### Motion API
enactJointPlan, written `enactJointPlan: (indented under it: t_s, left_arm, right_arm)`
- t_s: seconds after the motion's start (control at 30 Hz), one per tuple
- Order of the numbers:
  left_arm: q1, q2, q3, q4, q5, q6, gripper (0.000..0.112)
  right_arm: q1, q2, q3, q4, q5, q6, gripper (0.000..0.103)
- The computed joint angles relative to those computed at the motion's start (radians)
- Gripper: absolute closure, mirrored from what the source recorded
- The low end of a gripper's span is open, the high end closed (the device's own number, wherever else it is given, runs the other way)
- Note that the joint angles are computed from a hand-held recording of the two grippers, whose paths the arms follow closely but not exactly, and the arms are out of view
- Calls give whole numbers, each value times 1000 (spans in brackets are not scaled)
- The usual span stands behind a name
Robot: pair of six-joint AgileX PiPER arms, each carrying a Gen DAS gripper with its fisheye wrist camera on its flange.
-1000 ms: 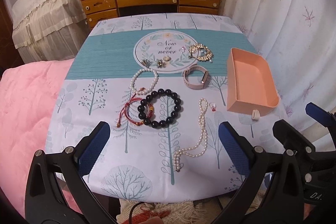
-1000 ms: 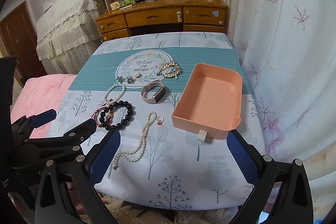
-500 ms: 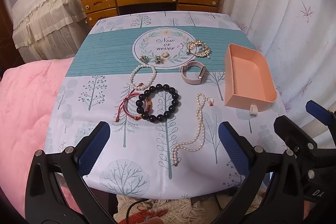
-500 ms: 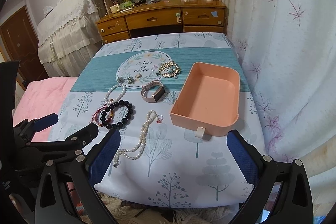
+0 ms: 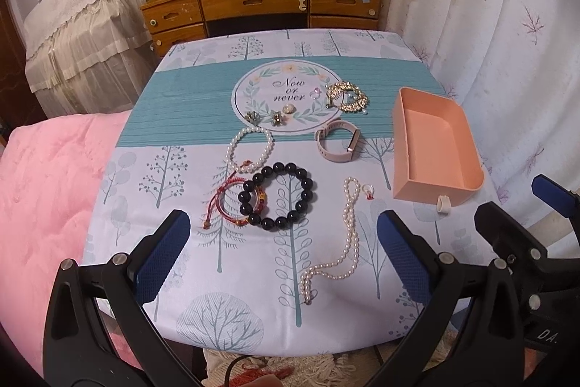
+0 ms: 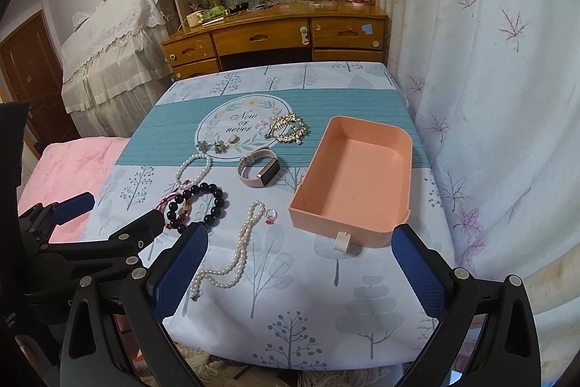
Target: Organize jewelry
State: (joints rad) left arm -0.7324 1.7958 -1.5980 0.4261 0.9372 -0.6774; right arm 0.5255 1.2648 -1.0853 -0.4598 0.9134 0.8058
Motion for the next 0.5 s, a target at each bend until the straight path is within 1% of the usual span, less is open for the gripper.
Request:
enactJointPlan:
  t_s: [0.13,0.33,0.5]
  left_arm:
    - [9,3,-6,-6,-8,2,10]
    - [16,10,-9,-10,-15,2,10]
    - [26,16,-6,-19,-20,8,10]
  right_arm:
    - [-16,6,-8,15,-8,-23,1]
    - [-74,41,-37,88,-28,-94,1]
    - [-78,50,-35,82,-32,-92,1]
